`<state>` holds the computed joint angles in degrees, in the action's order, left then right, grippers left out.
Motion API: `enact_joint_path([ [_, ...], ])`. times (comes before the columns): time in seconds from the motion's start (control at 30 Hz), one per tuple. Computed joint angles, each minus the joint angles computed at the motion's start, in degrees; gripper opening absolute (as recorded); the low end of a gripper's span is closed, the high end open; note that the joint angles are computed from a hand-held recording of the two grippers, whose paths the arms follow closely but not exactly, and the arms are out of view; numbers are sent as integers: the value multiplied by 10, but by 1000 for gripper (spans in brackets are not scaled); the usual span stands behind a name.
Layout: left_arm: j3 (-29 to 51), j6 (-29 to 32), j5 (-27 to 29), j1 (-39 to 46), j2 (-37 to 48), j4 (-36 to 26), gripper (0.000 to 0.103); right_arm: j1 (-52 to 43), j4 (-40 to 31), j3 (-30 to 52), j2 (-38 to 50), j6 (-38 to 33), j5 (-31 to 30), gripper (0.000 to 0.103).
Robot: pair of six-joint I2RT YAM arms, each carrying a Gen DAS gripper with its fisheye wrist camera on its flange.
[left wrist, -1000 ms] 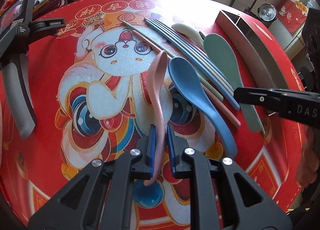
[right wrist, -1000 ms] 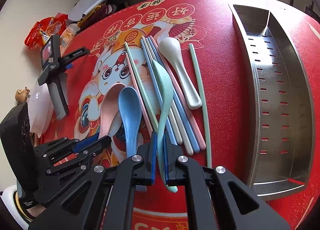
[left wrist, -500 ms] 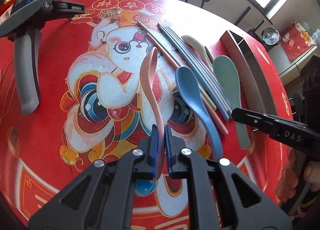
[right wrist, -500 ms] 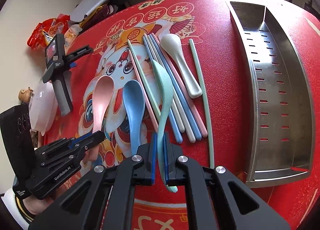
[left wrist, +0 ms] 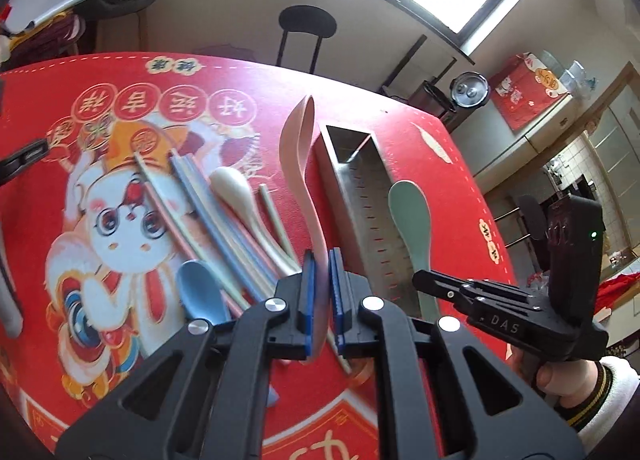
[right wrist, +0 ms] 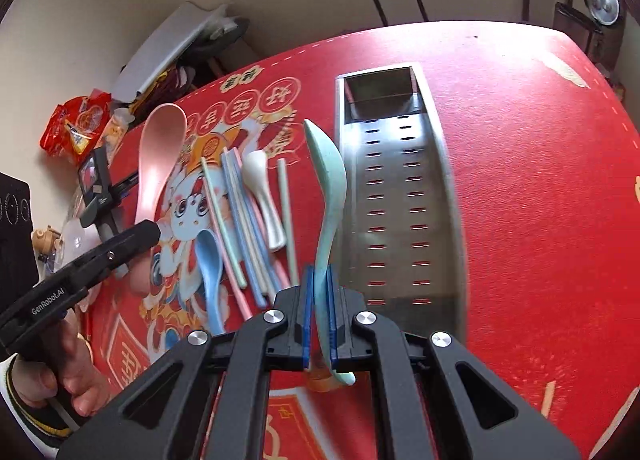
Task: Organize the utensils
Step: 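Carry the pink spoon into the steel tray with the left tool while the right tool places the green spoon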
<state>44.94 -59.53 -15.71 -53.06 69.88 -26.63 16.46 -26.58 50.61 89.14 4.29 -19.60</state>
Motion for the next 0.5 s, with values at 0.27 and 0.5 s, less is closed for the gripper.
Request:
enact_joint_path([
  [0.27,130,37,126,67,229,114,12,-45,-33,52,88,-21,14,6],
  [0.5,202,19,178,103,352,138,12,-30,-29,58,115,3,19,6],
])
